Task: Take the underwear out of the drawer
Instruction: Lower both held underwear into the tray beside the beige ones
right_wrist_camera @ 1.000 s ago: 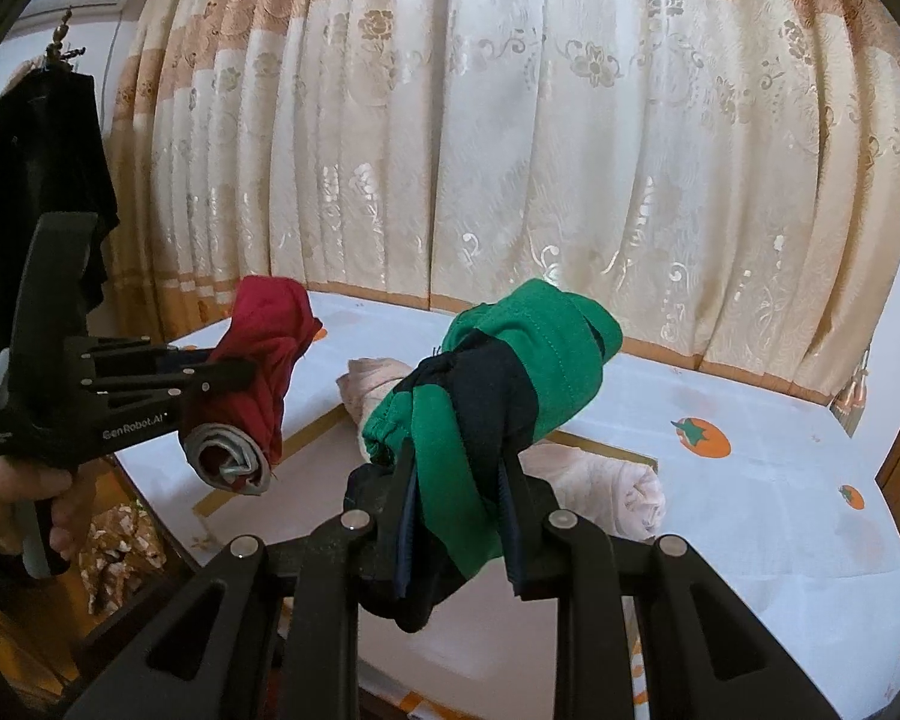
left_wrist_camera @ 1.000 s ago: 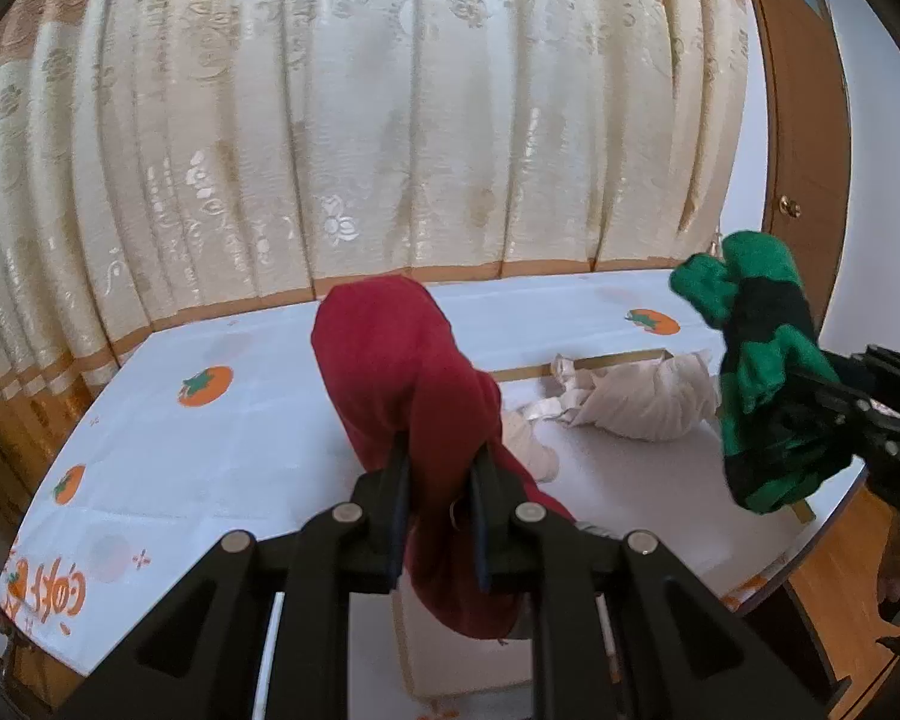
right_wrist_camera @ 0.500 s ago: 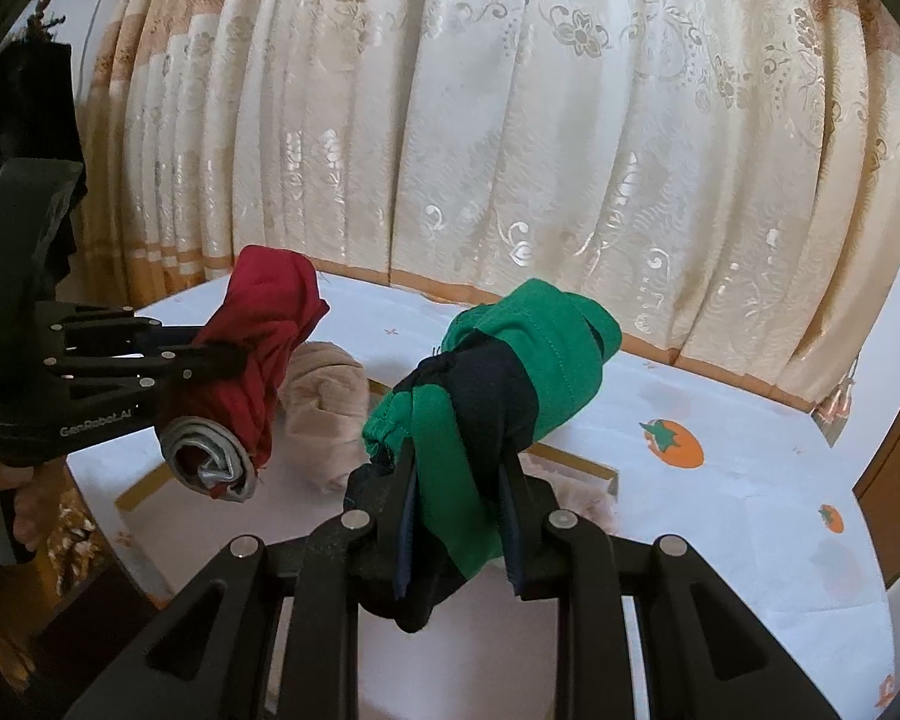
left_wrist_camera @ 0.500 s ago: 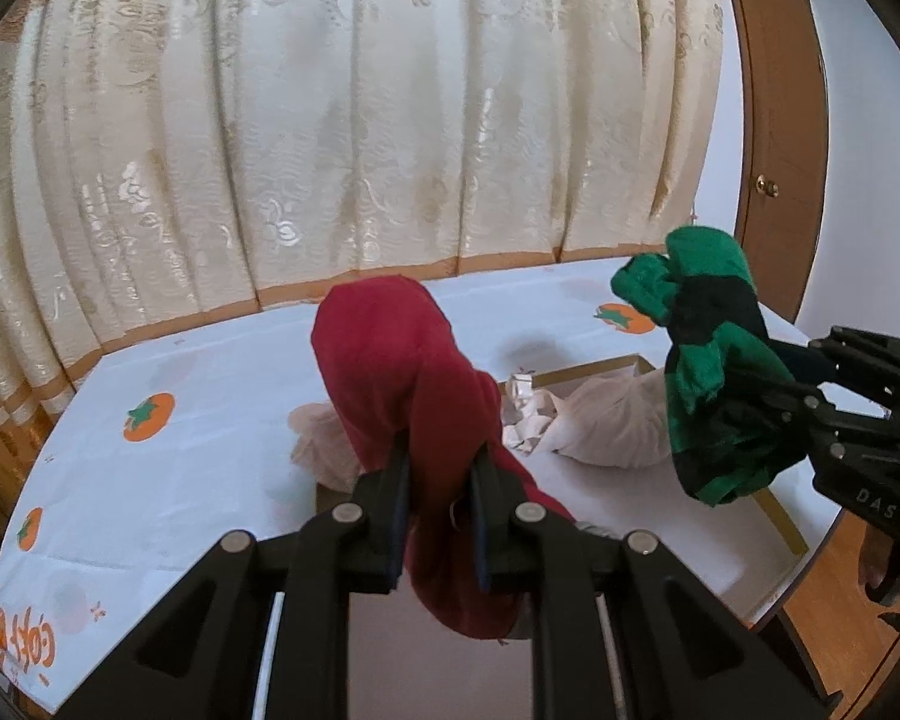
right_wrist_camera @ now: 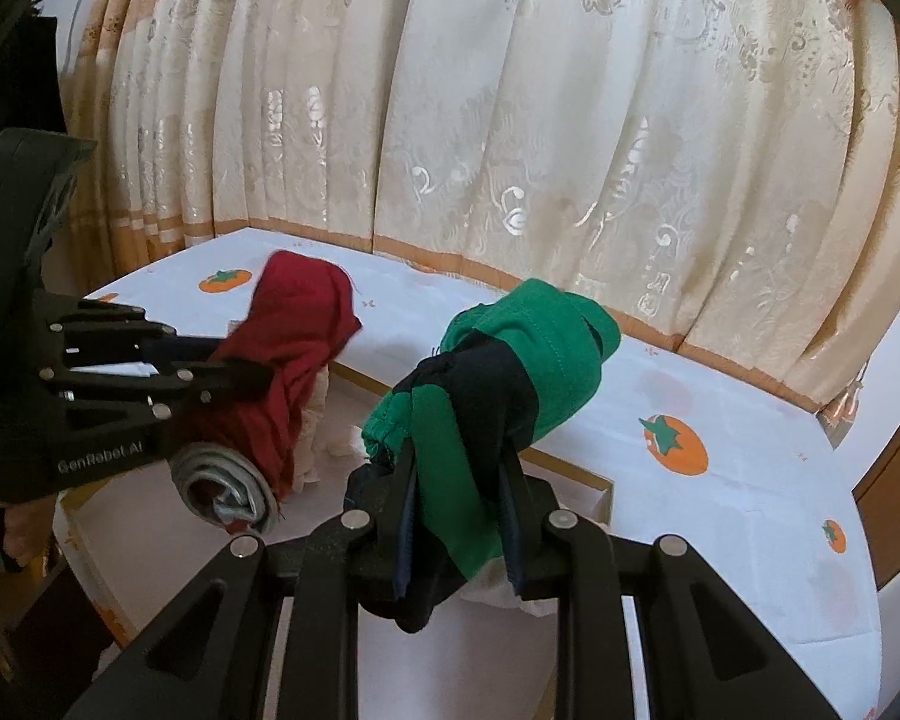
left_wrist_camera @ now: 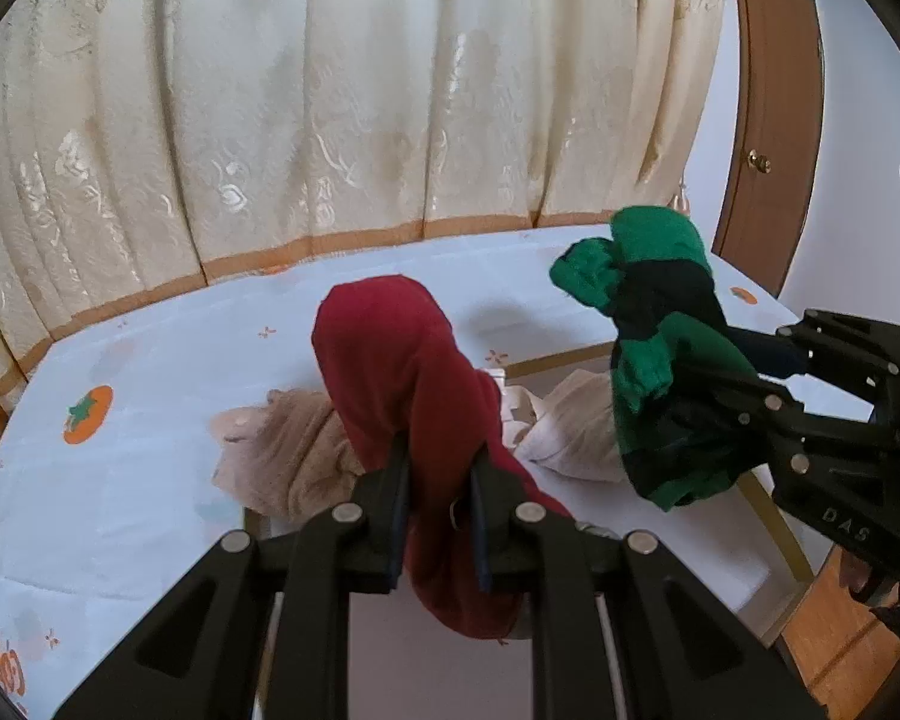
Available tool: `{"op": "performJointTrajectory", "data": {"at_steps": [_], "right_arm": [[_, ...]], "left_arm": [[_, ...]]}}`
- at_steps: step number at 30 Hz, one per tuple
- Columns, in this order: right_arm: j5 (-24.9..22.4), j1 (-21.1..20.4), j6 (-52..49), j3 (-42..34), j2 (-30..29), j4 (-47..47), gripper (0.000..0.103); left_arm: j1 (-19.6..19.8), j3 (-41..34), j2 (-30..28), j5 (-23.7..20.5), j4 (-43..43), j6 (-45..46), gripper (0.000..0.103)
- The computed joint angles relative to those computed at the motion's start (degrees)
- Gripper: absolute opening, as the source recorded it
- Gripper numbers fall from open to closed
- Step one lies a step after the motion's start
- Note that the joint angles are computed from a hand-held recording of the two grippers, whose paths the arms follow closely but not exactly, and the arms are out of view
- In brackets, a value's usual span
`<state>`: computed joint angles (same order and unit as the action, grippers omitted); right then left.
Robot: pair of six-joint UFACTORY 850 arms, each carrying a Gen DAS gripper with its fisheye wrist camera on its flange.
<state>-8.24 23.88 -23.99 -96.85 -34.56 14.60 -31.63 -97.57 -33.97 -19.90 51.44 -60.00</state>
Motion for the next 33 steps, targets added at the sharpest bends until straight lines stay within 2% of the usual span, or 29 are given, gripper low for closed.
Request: {"op": "performJointTrajectory", "data": {"at_steps": [4,7,11,16,20,33], "right_arm": [[-2.36,-0.04,-1.12,-2.55,-2.03,0.70,0.025],[-3.95,0.22,1.23,-4.09,-3.34,-2.27,0.025],[-6.31,0.33,2.17,-6.10,-5.08,-3.27,0.026],[-8.89,0.51,3.84,-7.91,-6.82,-5.00,0.026],[-9.51,0.41,3.86,-8.17,-7.26,-4.39,0.026],[-11.10,0.42,6.00,-9.00,-8.02,-5.45,0.027]], "left_arm": [[0.08,-2.74,-2.01,-1.25,-5.43,6.06,0.015],[0.10,-4.82,-3.57,-2.62,-9.32,10.39,0.015],[0.17,-5.94,-4.63,-3.48,-11.44,12.80,0.015],[-0.01,-6.87,-5.44,-4.47,-11.80,13.83,0.015],[-0.40,-7.93,-6.37,-6.17,-10.34,13.89,0.016],[-0.88,-8.04,-6.96,-6.98,-5.71,10.25,0.023]]}}
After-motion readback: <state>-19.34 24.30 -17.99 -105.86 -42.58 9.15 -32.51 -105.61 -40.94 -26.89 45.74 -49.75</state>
